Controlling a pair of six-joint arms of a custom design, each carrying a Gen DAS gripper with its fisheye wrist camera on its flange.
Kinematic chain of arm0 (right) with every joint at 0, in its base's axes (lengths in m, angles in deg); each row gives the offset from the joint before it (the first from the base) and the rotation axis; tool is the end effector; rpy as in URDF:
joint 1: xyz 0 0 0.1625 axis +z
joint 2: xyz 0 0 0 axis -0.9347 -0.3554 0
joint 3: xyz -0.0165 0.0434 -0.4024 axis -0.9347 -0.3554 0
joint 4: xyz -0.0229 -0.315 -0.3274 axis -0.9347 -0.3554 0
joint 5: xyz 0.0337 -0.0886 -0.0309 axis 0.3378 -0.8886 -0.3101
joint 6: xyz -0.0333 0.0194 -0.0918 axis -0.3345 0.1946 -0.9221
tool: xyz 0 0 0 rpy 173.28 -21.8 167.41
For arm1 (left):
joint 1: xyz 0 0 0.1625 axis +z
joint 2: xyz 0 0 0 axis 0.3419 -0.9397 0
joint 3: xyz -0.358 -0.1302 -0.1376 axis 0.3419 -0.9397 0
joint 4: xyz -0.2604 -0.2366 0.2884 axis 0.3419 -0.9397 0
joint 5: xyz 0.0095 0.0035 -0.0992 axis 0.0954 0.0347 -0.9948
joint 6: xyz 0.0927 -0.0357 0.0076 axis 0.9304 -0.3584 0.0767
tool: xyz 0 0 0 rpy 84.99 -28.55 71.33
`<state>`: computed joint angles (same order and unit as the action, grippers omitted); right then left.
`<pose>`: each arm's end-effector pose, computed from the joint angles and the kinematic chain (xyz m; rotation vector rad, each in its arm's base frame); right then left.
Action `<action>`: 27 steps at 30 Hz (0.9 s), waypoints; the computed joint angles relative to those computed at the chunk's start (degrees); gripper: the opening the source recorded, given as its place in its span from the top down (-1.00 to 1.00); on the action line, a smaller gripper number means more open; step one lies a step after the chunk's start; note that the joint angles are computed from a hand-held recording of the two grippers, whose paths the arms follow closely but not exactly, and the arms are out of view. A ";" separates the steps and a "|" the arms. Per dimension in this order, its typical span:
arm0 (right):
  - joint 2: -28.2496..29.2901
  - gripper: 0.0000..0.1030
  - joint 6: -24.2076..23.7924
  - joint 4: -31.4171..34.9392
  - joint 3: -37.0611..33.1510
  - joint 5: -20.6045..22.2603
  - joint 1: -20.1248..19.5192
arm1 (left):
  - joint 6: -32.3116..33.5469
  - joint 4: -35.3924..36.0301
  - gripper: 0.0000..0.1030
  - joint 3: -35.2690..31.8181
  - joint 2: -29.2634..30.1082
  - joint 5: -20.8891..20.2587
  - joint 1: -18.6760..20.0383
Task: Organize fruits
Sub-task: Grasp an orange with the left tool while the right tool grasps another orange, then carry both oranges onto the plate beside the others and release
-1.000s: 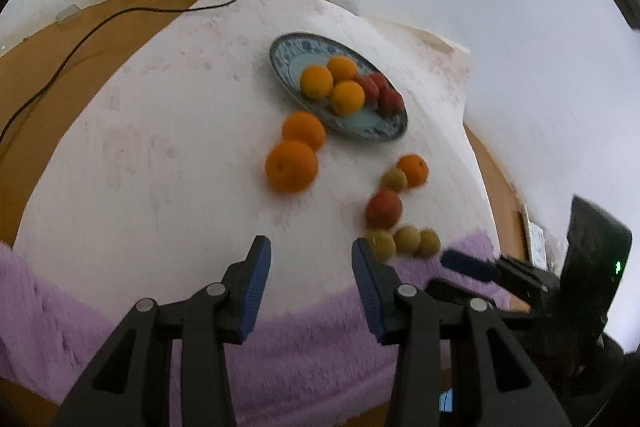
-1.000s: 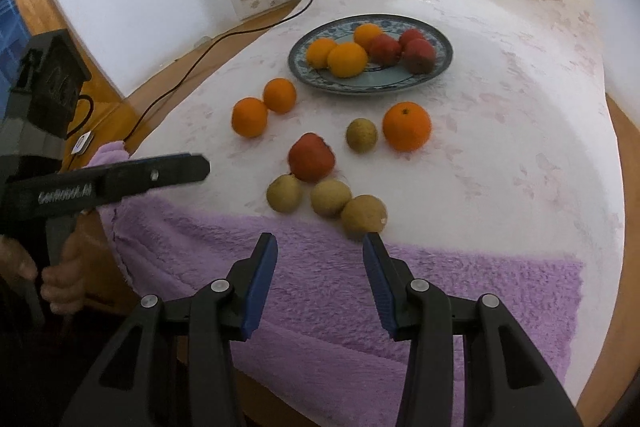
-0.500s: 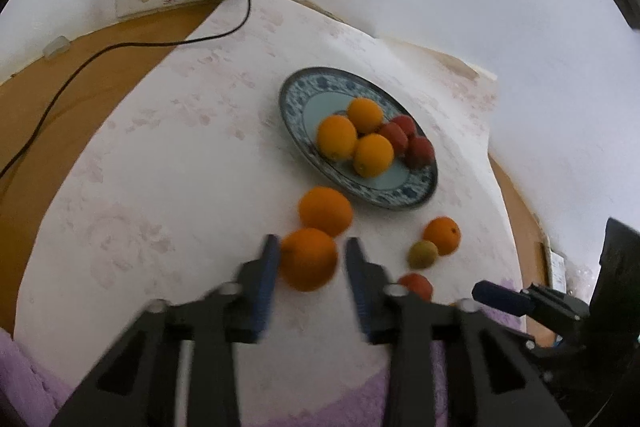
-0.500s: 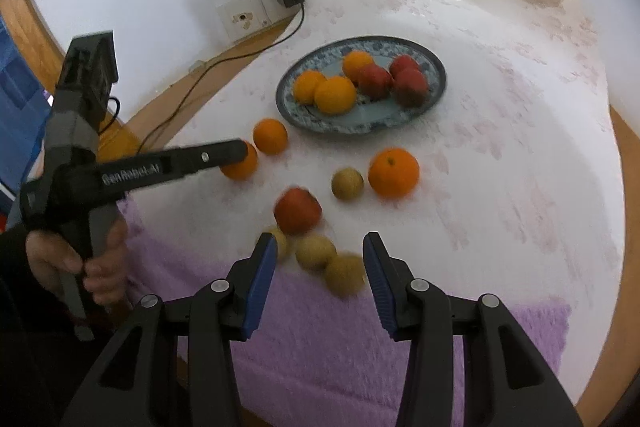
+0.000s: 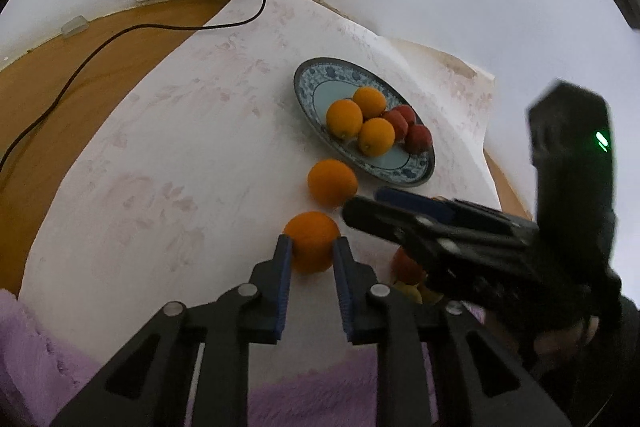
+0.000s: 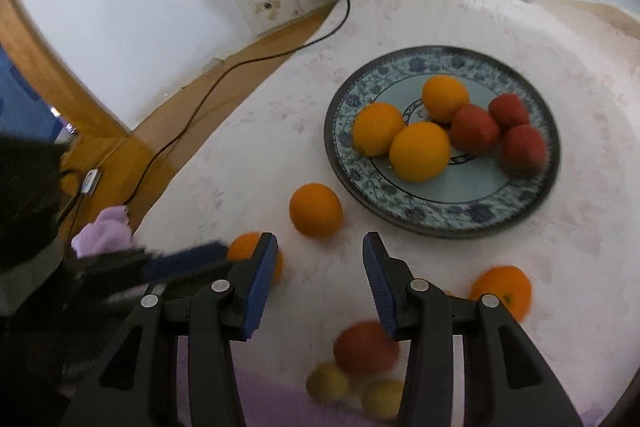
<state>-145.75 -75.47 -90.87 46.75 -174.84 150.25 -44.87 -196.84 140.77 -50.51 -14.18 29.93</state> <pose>0.0093 -0.7003 0.2495 0.6518 -2.6773 0.5408 -0.3466 -0.6885 -0.0267 0.4217 2.7458 -0.5568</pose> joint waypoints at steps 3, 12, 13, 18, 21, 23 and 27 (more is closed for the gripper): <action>1.52 0.10 1.32 -0.24 -1.14 -0.35 0.37 | 0.12 -0.49 0.62 0.59 -0.36 0.40 -0.04; 1.71 0.35 4.68 1.77 -2.36 4.50 -1.29 | -1.16 1.10 0.35 -1.44 0.84 -2.30 0.90; 1.43 0.35 4.72 1.37 -2.10 4.59 -1.39 | -1.43 1.18 0.35 -1.80 1.09 -3.08 1.14; -0.98 0.35 3.75 2.03 -1.10 7.41 -1.82 | -3.56 0.34 0.40 -3.23 2.06 -5.13 1.92; -2.48 0.35 3.56 1.21 -0.98 9.75 -2.19 | -4.85 -0.18 0.41 -3.89 2.20 -8.53 2.85; -2.78 0.35 3.87 -0.42 -1.50 10.23 -2.21 | -5.56 -1.37 0.41 -3.80 2.16 -7.80 2.73; -1.37 0.35 3.32 -3.23 -4.78 9.58 -1.97 | -4.24 -3.64 0.41 -4.79 2.35 -5.62 2.37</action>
